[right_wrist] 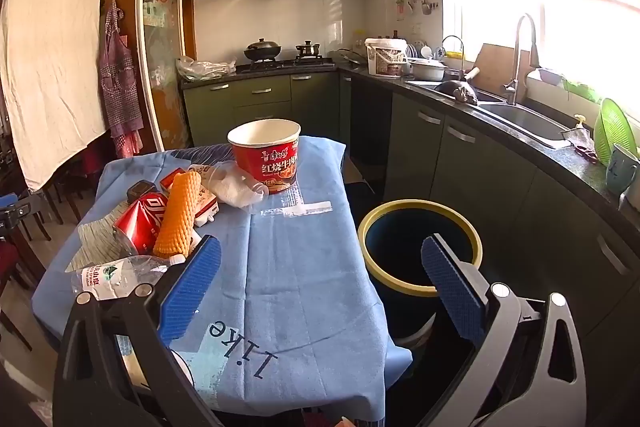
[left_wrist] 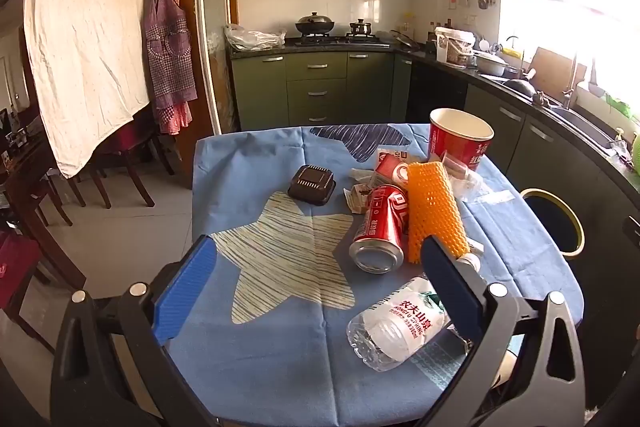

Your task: Collect trash

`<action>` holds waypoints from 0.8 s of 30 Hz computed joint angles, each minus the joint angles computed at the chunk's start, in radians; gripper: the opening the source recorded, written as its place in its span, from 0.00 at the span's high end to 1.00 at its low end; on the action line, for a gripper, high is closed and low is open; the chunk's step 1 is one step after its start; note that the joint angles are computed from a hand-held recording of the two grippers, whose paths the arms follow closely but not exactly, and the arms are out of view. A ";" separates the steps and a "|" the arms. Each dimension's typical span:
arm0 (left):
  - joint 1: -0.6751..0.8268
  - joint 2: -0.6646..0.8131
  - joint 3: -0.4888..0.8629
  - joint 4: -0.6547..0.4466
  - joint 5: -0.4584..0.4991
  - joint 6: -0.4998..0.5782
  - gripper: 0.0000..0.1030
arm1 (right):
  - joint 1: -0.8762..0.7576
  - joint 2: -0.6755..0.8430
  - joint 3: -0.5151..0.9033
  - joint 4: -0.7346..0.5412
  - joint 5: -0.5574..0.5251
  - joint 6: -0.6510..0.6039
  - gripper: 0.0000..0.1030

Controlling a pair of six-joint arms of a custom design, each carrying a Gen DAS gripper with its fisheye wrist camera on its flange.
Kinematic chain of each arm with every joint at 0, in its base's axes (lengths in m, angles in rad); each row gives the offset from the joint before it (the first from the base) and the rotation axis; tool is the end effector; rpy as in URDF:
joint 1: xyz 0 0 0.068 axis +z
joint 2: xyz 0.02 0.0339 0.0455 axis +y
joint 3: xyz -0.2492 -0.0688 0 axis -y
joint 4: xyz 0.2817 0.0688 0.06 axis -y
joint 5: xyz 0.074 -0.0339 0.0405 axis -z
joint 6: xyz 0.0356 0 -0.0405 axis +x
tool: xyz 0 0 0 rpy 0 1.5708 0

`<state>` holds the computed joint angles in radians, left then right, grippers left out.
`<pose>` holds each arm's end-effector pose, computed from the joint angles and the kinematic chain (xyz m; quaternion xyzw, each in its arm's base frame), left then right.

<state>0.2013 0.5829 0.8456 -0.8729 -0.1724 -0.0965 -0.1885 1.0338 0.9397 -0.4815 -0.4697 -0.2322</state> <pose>0.1534 0.0375 0.3193 -0.1704 0.8679 0.1004 0.4557 0.2656 -0.0343 0.3033 -0.1297 0.8520 0.1030 0.4967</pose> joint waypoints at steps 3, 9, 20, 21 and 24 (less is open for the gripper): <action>0.000 0.001 0.001 -0.001 0.000 0.002 0.05 | 0.002 0.000 0.001 -0.004 0.003 -0.001 0.04; 0.038 0.000 -0.020 0.019 0.032 0.029 0.05 | 0.002 0.005 0.005 -0.006 0.000 0.001 0.04; 0.023 -0.001 -0.015 0.010 0.018 0.031 0.05 | 0.003 0.001 -0.014 0.004 0.003 0.002 0.04; 0.014 -0.002 -0.017 0.009 0.011 0.025 0.05 | 0.004 -0.002 -0.018 0.004 0.004 0.002 0.04; 0.016 0.000 -0.019 0.012 0.012 0.027 0.05 | 0.019 0.003 -0.024 0.017 0.015 0.011 0.04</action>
<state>0.2177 0.5831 0.8269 -0.8608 -0.1605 -0.0697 -0.1691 1.0366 0.9156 -0.4648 -0.4550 -0.2208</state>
